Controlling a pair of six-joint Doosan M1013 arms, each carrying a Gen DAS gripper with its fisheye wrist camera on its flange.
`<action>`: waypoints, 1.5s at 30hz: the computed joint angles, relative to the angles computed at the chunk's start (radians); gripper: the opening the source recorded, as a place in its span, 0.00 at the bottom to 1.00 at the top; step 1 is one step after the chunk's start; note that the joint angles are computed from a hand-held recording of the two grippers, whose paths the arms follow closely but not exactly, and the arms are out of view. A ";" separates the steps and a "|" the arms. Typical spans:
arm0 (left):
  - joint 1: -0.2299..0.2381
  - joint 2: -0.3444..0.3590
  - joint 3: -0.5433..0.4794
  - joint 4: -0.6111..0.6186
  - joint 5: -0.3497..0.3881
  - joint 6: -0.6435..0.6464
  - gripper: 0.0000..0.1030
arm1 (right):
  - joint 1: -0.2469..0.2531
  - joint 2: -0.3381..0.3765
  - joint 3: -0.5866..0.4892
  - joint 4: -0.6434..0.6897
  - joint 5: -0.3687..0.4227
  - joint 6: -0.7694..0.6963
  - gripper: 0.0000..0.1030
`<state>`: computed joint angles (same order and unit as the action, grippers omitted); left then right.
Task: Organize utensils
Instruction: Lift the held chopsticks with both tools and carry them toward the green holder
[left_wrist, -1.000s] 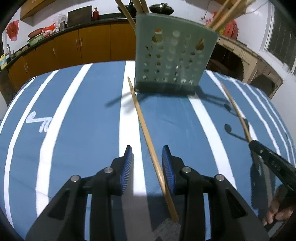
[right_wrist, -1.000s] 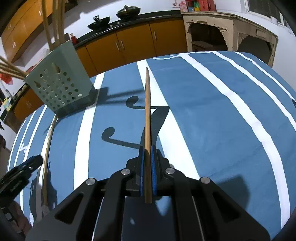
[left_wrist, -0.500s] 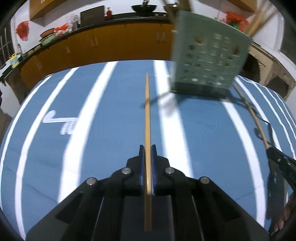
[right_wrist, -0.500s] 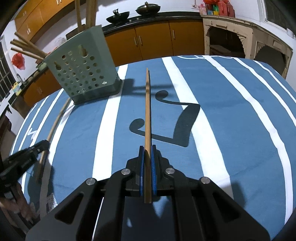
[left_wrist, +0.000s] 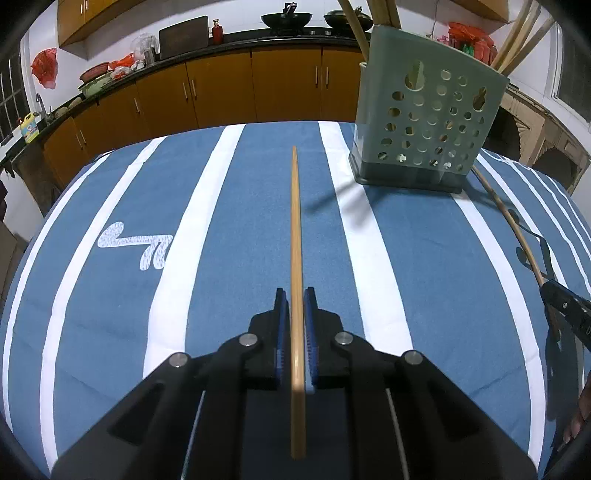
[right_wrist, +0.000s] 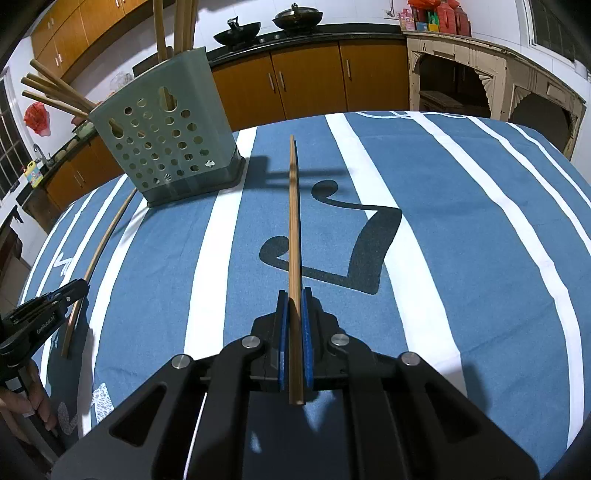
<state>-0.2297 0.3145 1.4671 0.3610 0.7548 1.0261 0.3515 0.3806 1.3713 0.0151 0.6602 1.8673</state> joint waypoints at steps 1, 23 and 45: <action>0.000 0.000 0.000 0.000 0.000 0.000 0.11 | 0.000 0.000 0.000 0.001 0.000 0.000 0.08; -0.007 -0.027 0.034 -0.006 -0.005 -0.025 0.08 | -0.002 -0.013 0.020 0.035 -0.009 -0.028 0.08; 0.003 -0.143 0.054 0.041 -0.148 0.022 0.08 | -0.006 -0.113 0.064 -0.174 -0.228 0.113 0.08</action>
